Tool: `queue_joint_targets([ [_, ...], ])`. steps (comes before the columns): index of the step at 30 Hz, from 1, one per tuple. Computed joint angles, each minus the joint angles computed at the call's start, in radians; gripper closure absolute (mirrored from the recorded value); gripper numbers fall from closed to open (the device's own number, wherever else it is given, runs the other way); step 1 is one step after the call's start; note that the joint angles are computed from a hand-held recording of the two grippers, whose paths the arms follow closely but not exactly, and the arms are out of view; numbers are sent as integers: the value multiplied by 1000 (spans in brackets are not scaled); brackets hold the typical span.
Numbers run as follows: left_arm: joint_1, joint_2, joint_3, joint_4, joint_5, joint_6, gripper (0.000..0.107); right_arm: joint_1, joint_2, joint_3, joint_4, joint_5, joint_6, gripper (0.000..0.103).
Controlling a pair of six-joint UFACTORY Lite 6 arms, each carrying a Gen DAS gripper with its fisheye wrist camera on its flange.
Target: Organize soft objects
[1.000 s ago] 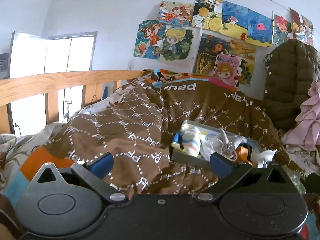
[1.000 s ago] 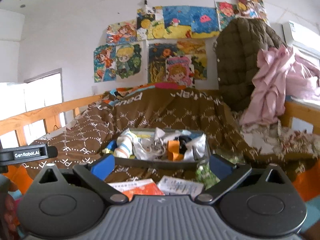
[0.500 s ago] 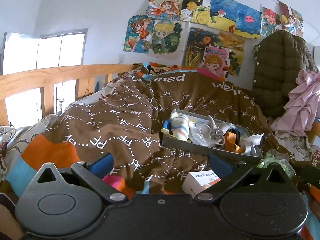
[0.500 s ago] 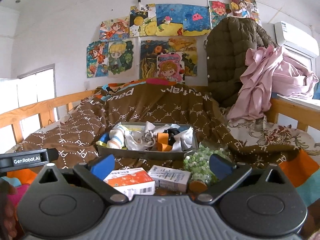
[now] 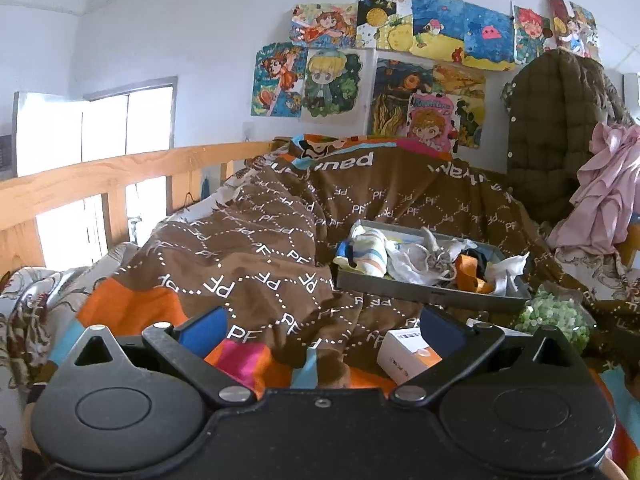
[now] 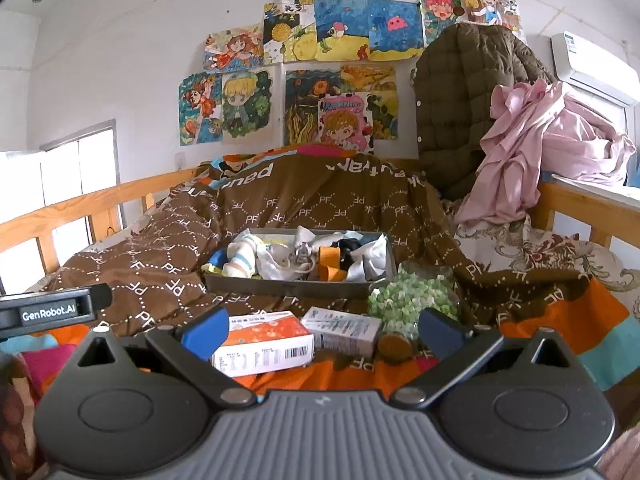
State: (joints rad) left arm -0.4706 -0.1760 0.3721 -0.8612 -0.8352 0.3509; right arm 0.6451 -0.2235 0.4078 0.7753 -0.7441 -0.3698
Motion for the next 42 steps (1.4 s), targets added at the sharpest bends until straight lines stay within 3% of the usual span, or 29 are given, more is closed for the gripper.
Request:
queue_joint_targets([
  [10, -125, -229, -88, -317, 23, 222, 5, 36, -145, -53, 119, 29, -94, 0],
  [17, -155, -262, -12, -528, 82, 392, 5, 46, -199, -44, 250, 46, -224, 0],
  [21, -142, -289, -3, -562, 112, 401, 5, 40, -212, -37, 277, 44, -256, 0],
  [32, -121, -222, 35, -474, 155, 320, 5, 17, -144, -4, 248, 32, -282, 0],
  [42, -73, -94, -9, -173, 137, 88, 5, -50, 42, 54, 42, 9, -91, 0],
])
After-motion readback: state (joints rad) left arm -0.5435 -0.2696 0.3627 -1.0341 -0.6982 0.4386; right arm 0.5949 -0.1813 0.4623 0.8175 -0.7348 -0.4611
